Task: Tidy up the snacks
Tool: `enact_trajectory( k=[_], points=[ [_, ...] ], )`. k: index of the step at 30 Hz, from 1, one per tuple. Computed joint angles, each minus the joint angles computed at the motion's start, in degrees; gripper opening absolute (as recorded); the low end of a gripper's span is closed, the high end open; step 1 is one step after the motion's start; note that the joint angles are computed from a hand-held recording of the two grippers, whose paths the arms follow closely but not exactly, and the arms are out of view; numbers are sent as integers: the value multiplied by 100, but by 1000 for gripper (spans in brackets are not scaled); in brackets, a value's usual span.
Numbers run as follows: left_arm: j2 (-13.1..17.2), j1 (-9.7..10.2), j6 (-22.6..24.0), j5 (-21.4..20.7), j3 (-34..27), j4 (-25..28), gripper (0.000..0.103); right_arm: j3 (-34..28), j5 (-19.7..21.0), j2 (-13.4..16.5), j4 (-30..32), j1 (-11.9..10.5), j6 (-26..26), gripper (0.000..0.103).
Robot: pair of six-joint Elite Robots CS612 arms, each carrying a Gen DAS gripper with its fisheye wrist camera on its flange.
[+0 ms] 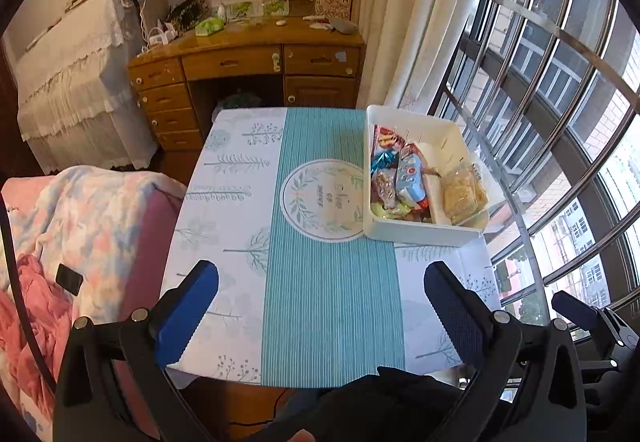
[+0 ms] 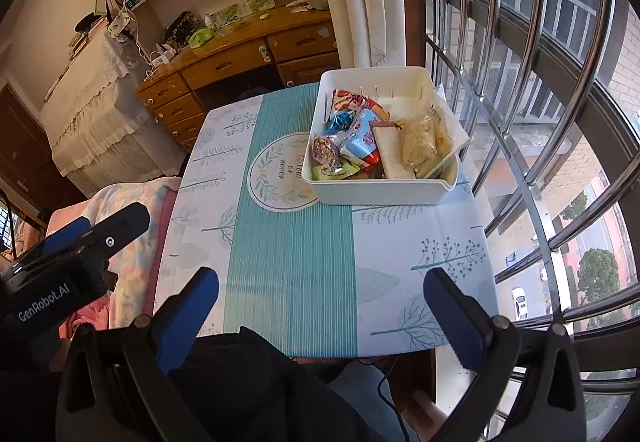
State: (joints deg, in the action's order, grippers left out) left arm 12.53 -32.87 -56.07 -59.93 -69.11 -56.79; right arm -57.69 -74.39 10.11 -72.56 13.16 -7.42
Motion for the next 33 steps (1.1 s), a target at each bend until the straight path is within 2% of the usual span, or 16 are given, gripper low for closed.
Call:
enact_trajectory(
  k=[7,33],
  points=[
    [-2,-25,67,100,20,-114,102,-17,76,19,-56,-17,-79,103],
    [-108,26,262,-183,316,-227,102,300,138,-116,-27,-30,-241,103]
  ],
)
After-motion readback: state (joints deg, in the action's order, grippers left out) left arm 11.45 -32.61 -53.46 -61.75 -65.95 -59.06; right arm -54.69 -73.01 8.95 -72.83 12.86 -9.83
